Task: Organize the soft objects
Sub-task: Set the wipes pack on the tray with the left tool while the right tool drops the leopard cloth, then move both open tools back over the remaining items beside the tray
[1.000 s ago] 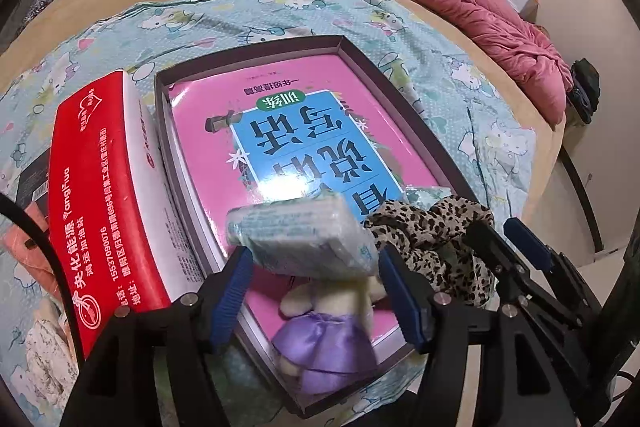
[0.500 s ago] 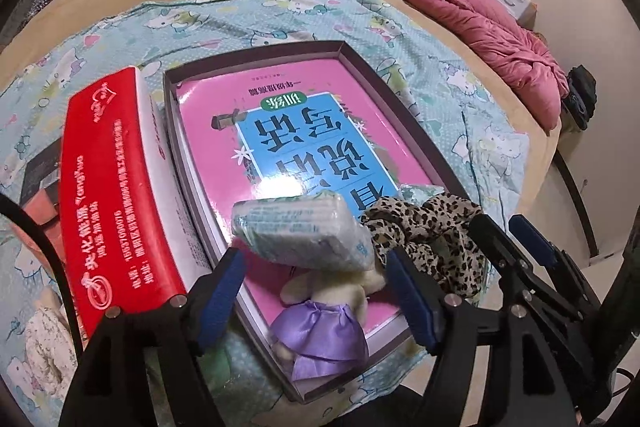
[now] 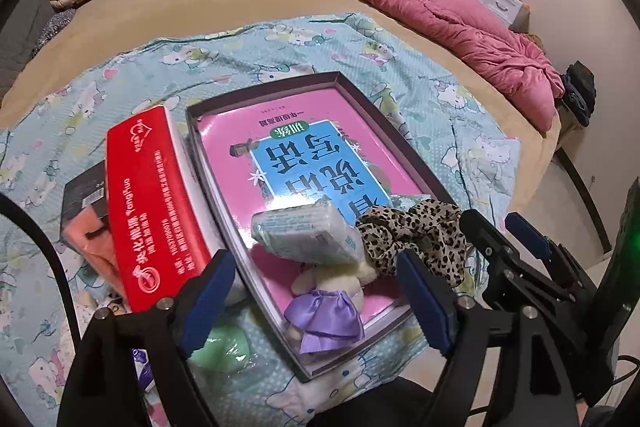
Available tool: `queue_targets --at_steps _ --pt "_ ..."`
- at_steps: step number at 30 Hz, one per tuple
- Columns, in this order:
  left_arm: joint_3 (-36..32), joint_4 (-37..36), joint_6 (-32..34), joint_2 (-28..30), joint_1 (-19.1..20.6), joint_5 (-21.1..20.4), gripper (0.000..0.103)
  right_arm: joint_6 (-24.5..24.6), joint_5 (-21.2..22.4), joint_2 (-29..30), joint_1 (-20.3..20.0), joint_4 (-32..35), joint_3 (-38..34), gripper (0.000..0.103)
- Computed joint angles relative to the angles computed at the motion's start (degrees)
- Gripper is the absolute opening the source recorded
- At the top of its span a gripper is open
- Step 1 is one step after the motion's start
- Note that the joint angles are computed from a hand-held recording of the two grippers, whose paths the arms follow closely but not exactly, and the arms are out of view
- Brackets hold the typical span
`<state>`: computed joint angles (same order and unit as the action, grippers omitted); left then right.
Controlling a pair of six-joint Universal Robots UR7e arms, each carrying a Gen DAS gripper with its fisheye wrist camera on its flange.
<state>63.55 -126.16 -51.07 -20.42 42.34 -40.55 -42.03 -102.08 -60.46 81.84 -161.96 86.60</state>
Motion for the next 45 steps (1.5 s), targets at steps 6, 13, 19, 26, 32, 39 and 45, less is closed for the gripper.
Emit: queue_targets --at_steps 6,13,19,26,32,39,45 --pt "2.4 0.6 -2.1 -1.5 -0.9 1.3 0.084 0.5 -0.5 -0.6 0.5 0.7 0.7 0.08" --pt "5.9 1.9 -5.8 -3.7 -1.8 2.4 0.09 -1.2 -0.7 -1.5 1.5 -1.3 2.5 0.082" --pt "7.9 5.1 -9.6 -5.5 -2.7 4.1 0.09 -2.0 -0.3 -2.6 2.3 -1.1 3.8 0.084" --pt "10.8 7.5 -13.7 -7.8 -3.8 5.3 0.09 -3.2 -0.2 -3.8 3.4 -1.8 5.6 0.087" --pt "14.7 8.6 -17.7 -11.1 -4.8 6.1 0.09 -3.6 0.7 -5.2 4.2 -1.1 7.0 0.088" --pt "20.5 12.3 -25.9 -16.9 -6.1 7.6 0.09 -4.2 2.1 -6.7 5.5 -0.5 8.8 0.088" --pt "25.0 16.5 -33.8 -21.7 -7.2 9.4 0.09 -4.7 3.6 -8.2 6.5 1.0 10.3 0.089"
